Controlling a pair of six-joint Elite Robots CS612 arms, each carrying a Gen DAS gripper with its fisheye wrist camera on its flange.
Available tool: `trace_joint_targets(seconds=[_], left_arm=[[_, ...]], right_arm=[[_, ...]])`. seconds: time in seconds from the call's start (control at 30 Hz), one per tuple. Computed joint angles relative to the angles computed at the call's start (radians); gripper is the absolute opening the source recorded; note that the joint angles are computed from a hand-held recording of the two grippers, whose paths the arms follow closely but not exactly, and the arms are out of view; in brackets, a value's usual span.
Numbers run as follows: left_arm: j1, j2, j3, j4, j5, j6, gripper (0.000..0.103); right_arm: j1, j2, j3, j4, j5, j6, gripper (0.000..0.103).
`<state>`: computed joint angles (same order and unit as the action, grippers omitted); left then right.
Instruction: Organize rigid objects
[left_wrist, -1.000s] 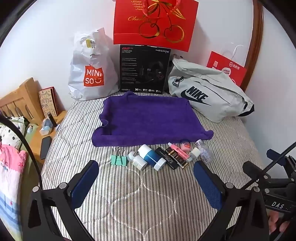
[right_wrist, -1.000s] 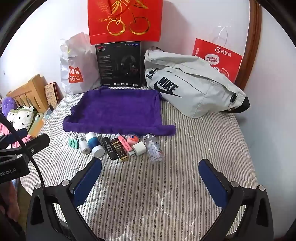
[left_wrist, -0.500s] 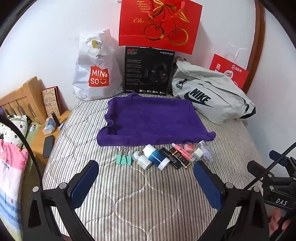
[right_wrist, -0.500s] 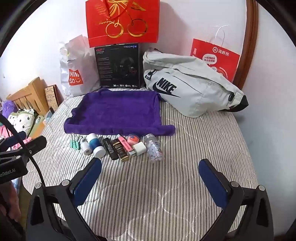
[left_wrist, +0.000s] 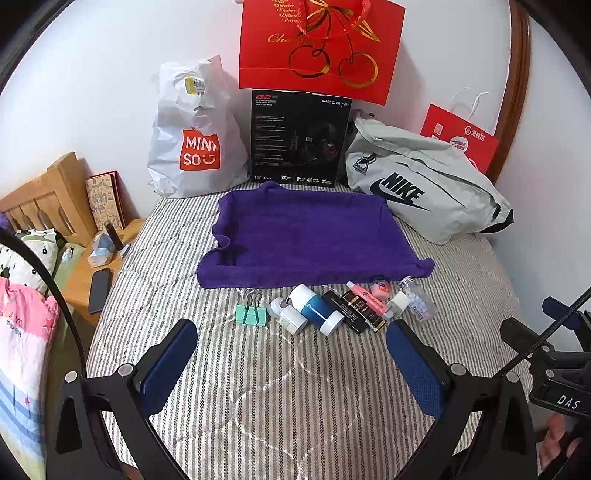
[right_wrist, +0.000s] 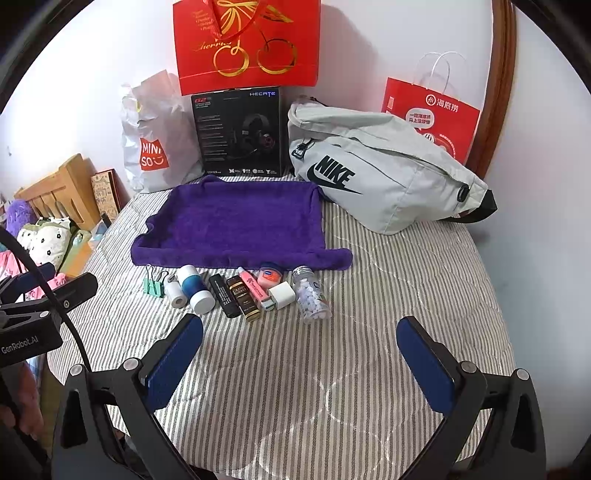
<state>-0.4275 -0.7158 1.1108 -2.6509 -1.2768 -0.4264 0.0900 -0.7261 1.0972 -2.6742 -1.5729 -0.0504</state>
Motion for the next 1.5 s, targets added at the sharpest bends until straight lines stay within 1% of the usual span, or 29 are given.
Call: trace_joint_targets(seconds=[0.4, 0.97, 1.5], left_arm=[[-0.001, -0.007, 0.011, -0.012, 0.006, 0.004, 0.103], [-0.002, -0.012, 0.011, 0.007, 0.018, 0.009, 0.103], [-0.001, -0.011, 0.008, 0.013, 0.012, 0.013, 0.103]], right_arm=[[-0.002, -0.009, 0.014, -0.014, 0.001, 0.002, 0.103], [-0.003, -0.017, 0.024, -0.018, 0.010, 0.000, 0.103], [-0.003, -0.018, 0.025, -0.019, 0.012, 0.001, 0.103]])
